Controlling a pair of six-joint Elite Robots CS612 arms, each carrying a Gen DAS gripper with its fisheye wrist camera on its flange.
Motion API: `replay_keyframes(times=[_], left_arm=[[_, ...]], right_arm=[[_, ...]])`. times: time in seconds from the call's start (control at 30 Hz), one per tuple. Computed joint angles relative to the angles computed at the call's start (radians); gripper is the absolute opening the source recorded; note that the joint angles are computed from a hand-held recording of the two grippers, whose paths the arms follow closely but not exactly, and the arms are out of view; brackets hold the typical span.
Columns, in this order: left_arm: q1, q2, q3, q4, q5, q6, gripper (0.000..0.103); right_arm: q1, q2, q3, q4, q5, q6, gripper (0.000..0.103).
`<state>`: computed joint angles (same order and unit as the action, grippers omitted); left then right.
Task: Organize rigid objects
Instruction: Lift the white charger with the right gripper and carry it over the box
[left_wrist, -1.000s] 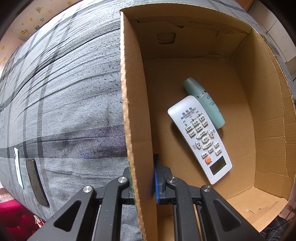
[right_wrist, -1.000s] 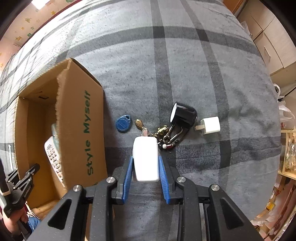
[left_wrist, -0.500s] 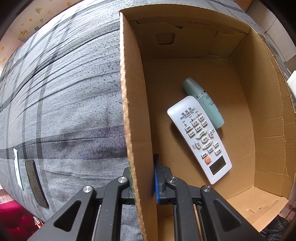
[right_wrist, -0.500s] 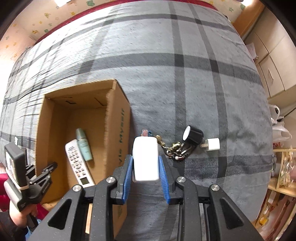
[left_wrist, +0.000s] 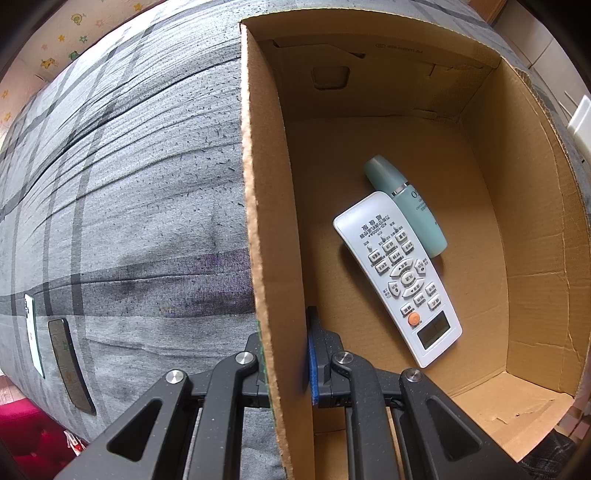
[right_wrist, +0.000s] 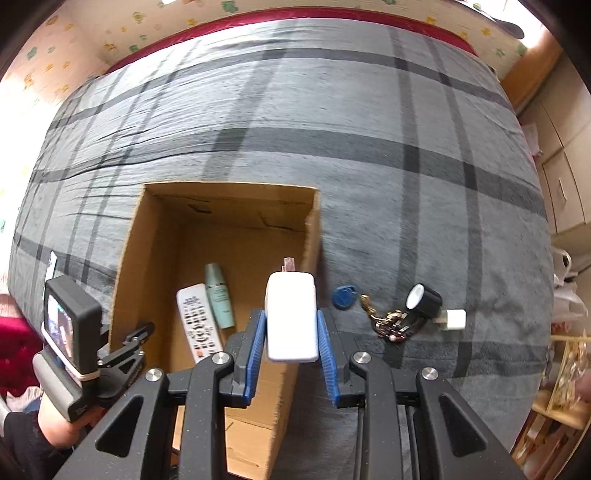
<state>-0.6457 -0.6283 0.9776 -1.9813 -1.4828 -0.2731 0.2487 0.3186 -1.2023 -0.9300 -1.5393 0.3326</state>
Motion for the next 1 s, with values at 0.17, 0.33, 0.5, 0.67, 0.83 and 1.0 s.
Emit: replay_keyframes(times=[0.17, 0.33, 0.5, 0.67, 0.83, 1.0], left_arm=[[0.0, 0.0, 0.001, 0.0, -0.001, -0.001, 0.012], [0.0, -0.001, 0.001, 0.0, -0.001, -0.001, 0.012], [0.001, -0.001, 0.001, 0.002, -0.003, -0.002, 0.012], [0.001, -0.001, 0.0, 0.002, -0.004, -0.002, 0.012], [0.002, 0.0, -0.002, 0.005, -0.005, 0.001, 0.012], [0.002, 0.001, -0.003, 0.005, -0.006, 0.002, 0.012]], right_arm=[[0.014, -0.009, 0.036, -0.02, 0.017, -0.033, 0.03], [0.029, -0.011, 0.072, -0.034, 0.023, -0.068, 0.03], [0.041, -0.01, 0.11, -0.049, 0.02, -0.094, 0.03], [0.049, -0.013, 0.154, -0.06, 0.015, -0.092, 0.03], [0.058, -0.016, 0.203, -0.073, -0.01, -0.096, 0.03], [0.062, -0.02, 0.249, -0.08, -0.041, -0.094, 0.03]])
